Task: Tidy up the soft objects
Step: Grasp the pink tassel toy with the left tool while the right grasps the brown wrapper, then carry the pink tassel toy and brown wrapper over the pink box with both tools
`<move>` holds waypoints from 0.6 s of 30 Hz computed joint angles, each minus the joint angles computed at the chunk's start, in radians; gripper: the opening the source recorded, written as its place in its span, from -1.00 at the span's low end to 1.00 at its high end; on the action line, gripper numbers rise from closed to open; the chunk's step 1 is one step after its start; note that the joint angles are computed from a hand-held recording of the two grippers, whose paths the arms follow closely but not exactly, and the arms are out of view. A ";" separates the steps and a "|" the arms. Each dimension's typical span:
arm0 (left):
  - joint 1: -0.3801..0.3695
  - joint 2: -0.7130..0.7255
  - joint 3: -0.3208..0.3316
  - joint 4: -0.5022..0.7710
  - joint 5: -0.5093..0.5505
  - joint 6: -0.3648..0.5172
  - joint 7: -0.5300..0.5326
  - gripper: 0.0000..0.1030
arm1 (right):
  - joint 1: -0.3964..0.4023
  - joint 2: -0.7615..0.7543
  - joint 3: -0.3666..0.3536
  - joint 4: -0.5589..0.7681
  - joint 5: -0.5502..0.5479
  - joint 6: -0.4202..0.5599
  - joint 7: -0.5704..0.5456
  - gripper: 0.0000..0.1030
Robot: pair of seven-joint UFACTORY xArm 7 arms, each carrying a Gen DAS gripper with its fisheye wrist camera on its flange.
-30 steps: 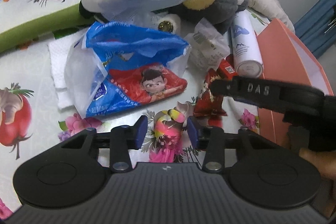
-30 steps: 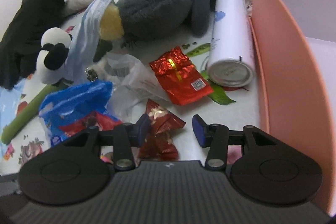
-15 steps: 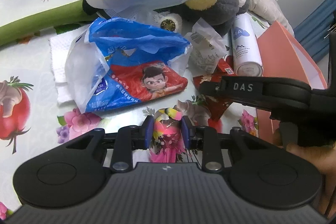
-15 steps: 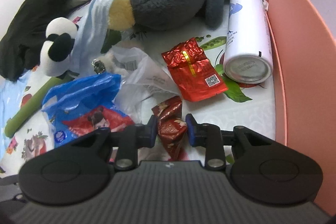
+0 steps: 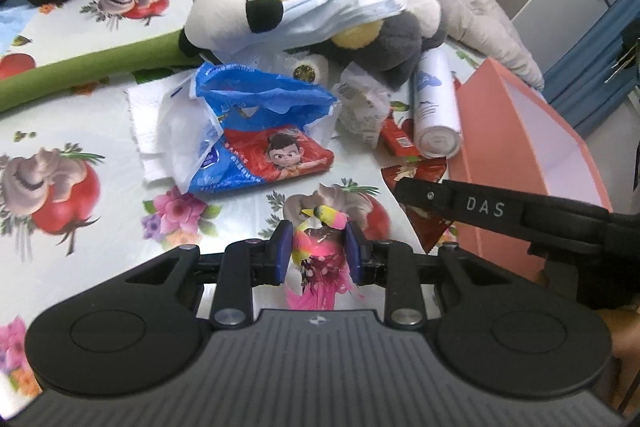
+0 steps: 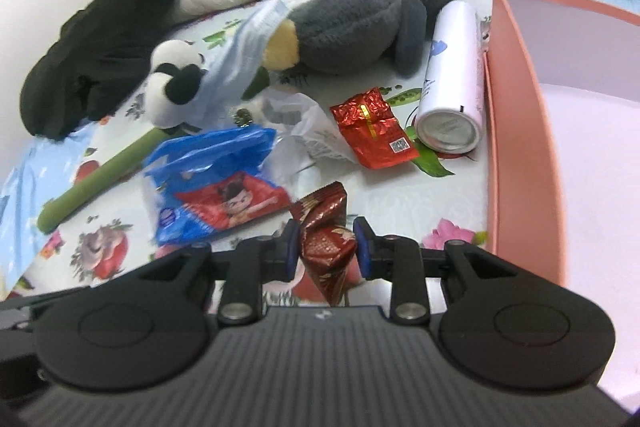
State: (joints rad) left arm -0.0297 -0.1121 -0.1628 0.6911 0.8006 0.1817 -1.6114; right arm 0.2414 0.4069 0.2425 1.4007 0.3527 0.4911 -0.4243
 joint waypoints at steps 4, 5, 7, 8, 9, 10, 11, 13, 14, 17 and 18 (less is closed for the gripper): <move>-0.012 -0.100 -0.031 -0.045 -0.035 0.056 0.012 -0.36 | -0.034 -0.089 0.020 -0.084 0.065 -0.004 -0.054 -0.38; -0.011 -0.126 -0.044 -0.056 -0.046 0.068 0.015 -0.36 | -0.036 -0.109 0.020 -0.102 0.080 -0.007 -0.068 -0.38; -0.002 -0.172 -0.082 -0.068 -0.056 0.103 0.009 -0.36 | -0.042 -0.157 0.018 -0.148 0.118 -0.012 -0.100 -0.38; 0.002 -0.195 -0.097 -0.075 -0.062 0.117 0.007 -0.36 | -0.043 -0.180 0.017 -0.167 0.140 -0.012 -0.119 -0.38; 0.001 -0.217 -0.108 -0.081 -0.075 0.128 0.009 -0.36 | -0.044 -0.207 0.014 -0.191 0.163 -0.014 -0.140 -0.38; -0.001 -0.241 -0.120 -0.088 -0.091 0.140 0.012 -0.36 | -0.041 -0.226 0.009 -0.208 0.181 -0.016 -0.158 -0.38; -0.001 -0.257 -0.130 -0.091 -0.104 0.148 0.018 -0.36 | -0.038 -0.251 0.002 -0.229 0.197 -0.012 -0.176 -0.38; -0.007 -0.295 -0.151 -0.099 -0.135 0.171 0.035 -0.36 | -0.030 -0.295 -0.017 -0.263 0.222 0.002 -0.199 -0.38; -0.008 -0.312 -0.161 -0.103 -0.149 0.180 0.040 -0.36 | -0.028 -0.315 -0.027 -0.278 0.243 0.010 -0.216 -0.38; -0.016 -0.359 -0.195 -0.110 -0.190 0.215 0.053 -0.36 | -0.014 -0.375 -0.057 -0.324 0.288 0.018 -0.262 -0.38; -0.020 -0.373 -0.205 -0.110 -0.203 0.230 0.057 -0.36 | -0.010 -0.393 -0.068 -0.337 0.301 0.022 -0.276 -0.38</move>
State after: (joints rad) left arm -0.0496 -0.4850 -0.3681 0.5812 0.5979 0.4120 -1.5545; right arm 0.2318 0.0136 0.1745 1.0632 0.6540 0.5130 -0.7001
